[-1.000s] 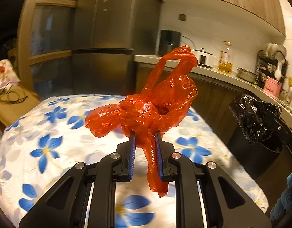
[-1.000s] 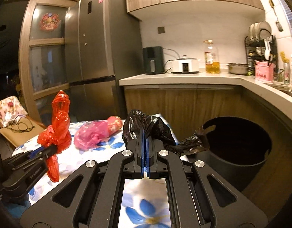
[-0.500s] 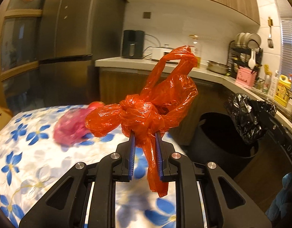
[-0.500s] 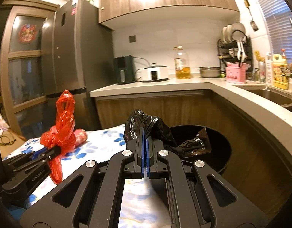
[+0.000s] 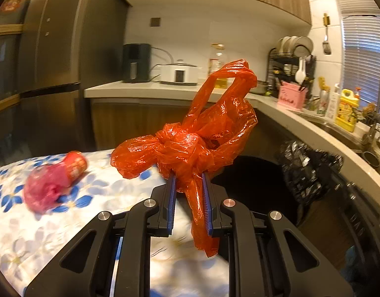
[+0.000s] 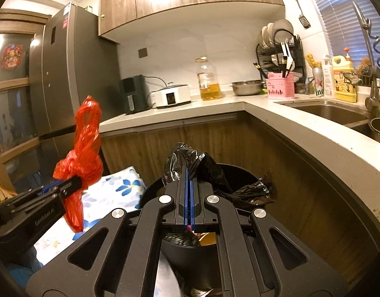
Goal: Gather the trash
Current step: 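Carry the orange-red bag and black bag over the black bin, then open both tools to drop the bags into the bin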
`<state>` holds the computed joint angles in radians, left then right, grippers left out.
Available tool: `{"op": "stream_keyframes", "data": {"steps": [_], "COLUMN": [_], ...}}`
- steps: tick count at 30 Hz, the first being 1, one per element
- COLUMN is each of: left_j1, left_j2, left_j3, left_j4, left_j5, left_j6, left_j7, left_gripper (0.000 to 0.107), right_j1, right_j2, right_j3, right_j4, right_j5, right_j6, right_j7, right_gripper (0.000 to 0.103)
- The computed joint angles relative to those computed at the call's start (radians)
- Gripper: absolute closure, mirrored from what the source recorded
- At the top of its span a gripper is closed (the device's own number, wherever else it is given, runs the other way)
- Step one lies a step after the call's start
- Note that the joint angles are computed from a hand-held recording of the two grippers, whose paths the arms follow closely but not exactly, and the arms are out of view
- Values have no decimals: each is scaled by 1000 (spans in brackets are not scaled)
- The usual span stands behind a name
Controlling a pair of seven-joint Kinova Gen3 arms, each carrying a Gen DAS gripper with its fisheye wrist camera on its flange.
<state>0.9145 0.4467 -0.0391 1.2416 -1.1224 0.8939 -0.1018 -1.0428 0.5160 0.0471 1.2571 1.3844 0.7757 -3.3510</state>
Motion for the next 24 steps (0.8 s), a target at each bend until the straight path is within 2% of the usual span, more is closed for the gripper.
{"op": "stream_keyframes", "data": {"steps": [5,10,17,21,22,24], "left_j1": [-32,-29,-28,-9,-1,-8], "left_j2": [32,50,73,75,75,70], "left_j3": [8,-28,-54,-89,-100,-96], "left_j4": [-30,-30,-47,-38,-32,-25], "left_j5": [29,55,117,125,119,131], "left_j6": [-104,-184,-245,-264,-264,-271], "left_j7": [-59,-85,-171,-173,-163,-171], "left_gripper": [88,88,83,66,60,58], "right_j1": [32,49,63,65,63,59], "right_j2": [4,11,21,29,29,28], "right_j3": [-4,8,27,40,45,55], "right_j4": [-4,-7,-23,-37,-36,-28], "right_j5": [-39,-81,-151,-199,-204,-212], "right_j6": [-26,-52,-80,-86,-89,-97], "right_j7": [34,58,108,141,142,131], "right_gripper": [102,101,101,93,88,80]}}
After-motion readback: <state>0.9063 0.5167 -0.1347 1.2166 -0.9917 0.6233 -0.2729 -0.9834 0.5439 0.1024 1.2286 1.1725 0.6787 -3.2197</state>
